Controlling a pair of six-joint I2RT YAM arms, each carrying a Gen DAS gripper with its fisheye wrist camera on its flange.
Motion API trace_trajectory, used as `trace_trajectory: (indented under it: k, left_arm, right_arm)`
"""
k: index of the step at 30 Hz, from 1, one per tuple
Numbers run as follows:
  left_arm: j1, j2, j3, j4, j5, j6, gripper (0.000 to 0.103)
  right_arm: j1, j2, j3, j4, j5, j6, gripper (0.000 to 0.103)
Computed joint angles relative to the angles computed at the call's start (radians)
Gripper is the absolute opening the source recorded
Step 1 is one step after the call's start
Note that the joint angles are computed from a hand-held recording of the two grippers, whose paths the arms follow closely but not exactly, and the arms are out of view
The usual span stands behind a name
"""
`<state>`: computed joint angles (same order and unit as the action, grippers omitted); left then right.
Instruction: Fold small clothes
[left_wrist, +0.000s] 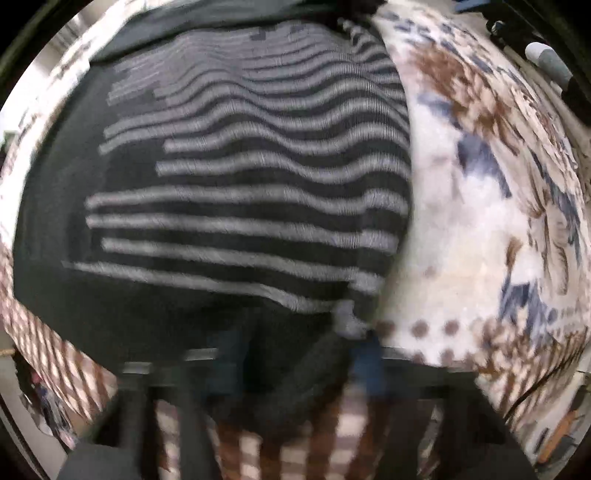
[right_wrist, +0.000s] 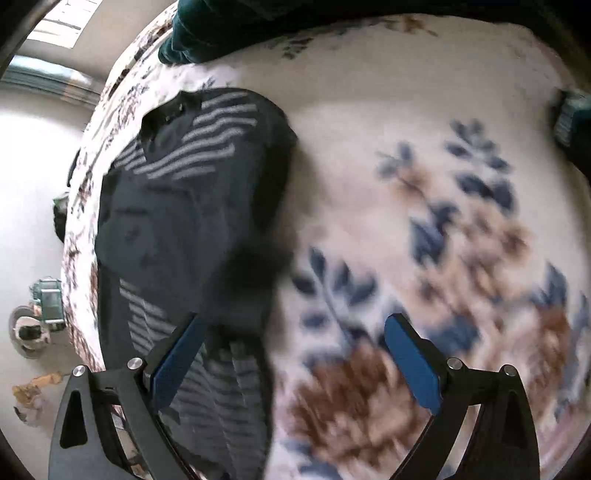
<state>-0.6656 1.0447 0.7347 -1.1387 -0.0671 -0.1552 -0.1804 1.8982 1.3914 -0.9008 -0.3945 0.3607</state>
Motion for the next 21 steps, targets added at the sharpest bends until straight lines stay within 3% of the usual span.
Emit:
trace_trajectory:
  k: [2, 8, 9, 10, 11, 12, 14, 17, 21]
  left_arm:
    - [-0.005, -0.010, 0.002, 0.020, 0.000, -0.002, 0.010]
    - [0.017, -0.082, 0.012, -0.016, 0.018, 0.012, 0.008]
    - [0.047, -0.093, 0.023, -0.032, 0.028, 0.038, 0.007]
    - [0.048, -0.113, 0.040, -0.063, 0.032, 0.031, 0.007]
    - [0.069, -0.120, 0.049, -0.072, 0.040, 0.042, 0.007]
    - [0.104, -0.127, 0.066, -0.088, 0.052, 0.067, 0.007]
    - [0.158, -0.126, 0.113, -0.118, 0.070, 0.112, 0.007]
    - [0.243, -0.101, 0.228, -0.172, 0.102, 0.186, 0.007]
    - [0.566, -0.024, 0.405, -0.248, 0.230, 0.431, 0.007]
  right_arm:
    - [-0.003, 0.114, 0.080, 0.044, -0.028, 0.016, 0.099]
    - [-0.043, 0.395, 0.317, 0.132, -0.156, 0.143, 0.096]
    - [-0.042, 0.423, 0.344, 0.156, -0.188, 0.151, 0.090]
    - [-0.034, 0.451, 0.384, 0.139, -0.194, 0.145, 0.069]
    - [-0.020, 0.494, 0.451, 0.090, -0.187, 0.133, 0.036]
    - [-0.006, 0.518, 0.493, 0.058, -0.175, 0.127, 0.026]
    - [0.024, 0.531, 0.548, 0.016, -0.121, 0.108, 0.018]
    - [0.056, 0.527, 0.632, -0.062, -0.069, 0.108, 0.016]
    - [0.116, 0.588, 0.909, -0.269, -0.018, 0.121, 0.015]
